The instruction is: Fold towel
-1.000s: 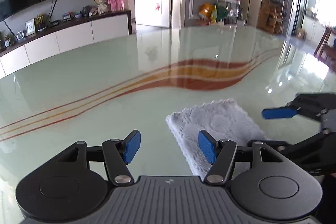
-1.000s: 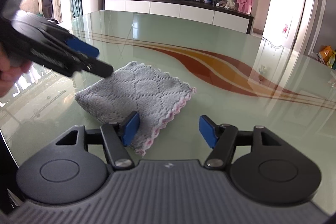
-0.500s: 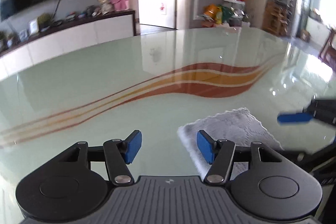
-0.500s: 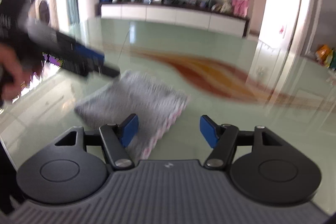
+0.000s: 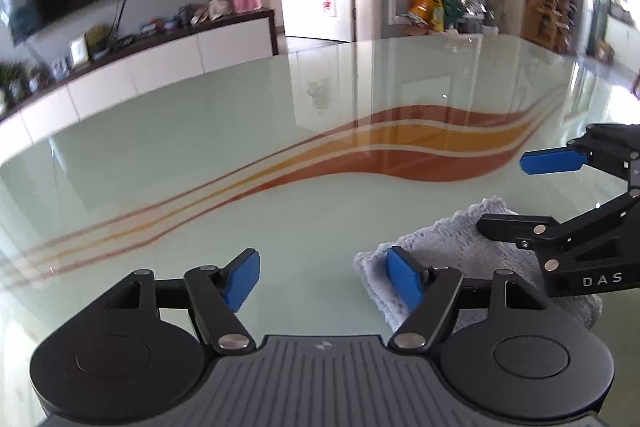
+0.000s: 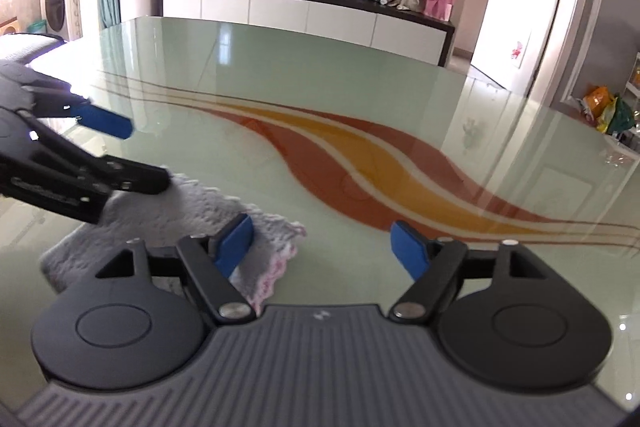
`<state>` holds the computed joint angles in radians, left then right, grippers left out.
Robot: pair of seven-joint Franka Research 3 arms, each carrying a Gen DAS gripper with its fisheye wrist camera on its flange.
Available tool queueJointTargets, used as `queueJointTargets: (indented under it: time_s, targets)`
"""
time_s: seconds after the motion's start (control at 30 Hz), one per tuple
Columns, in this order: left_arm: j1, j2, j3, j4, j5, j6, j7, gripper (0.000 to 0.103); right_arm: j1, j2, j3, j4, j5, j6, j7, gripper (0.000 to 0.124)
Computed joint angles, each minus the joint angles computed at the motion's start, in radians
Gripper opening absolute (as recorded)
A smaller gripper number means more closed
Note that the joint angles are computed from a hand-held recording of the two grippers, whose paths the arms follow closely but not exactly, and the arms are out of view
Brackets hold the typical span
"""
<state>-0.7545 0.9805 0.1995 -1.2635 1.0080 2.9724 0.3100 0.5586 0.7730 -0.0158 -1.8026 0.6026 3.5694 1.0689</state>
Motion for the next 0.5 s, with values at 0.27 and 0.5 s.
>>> queueJointTargets:
  time_s: [0.27,0.5]
  targets:
    - [-0.134,-0.122,0.127,-0.161,0.245,0.066,-0.298,0.07,-0.161,-0.129,0.181,-0.273,-0.246,0.181,0.147,0.069]
    - [-0.139,-0.185,0.069,-0.268,0.352,-0.016,-0.414,0.072,-0.049,-0.14,0.094,-0.304,-0.104,0.171,0.052,0.069]
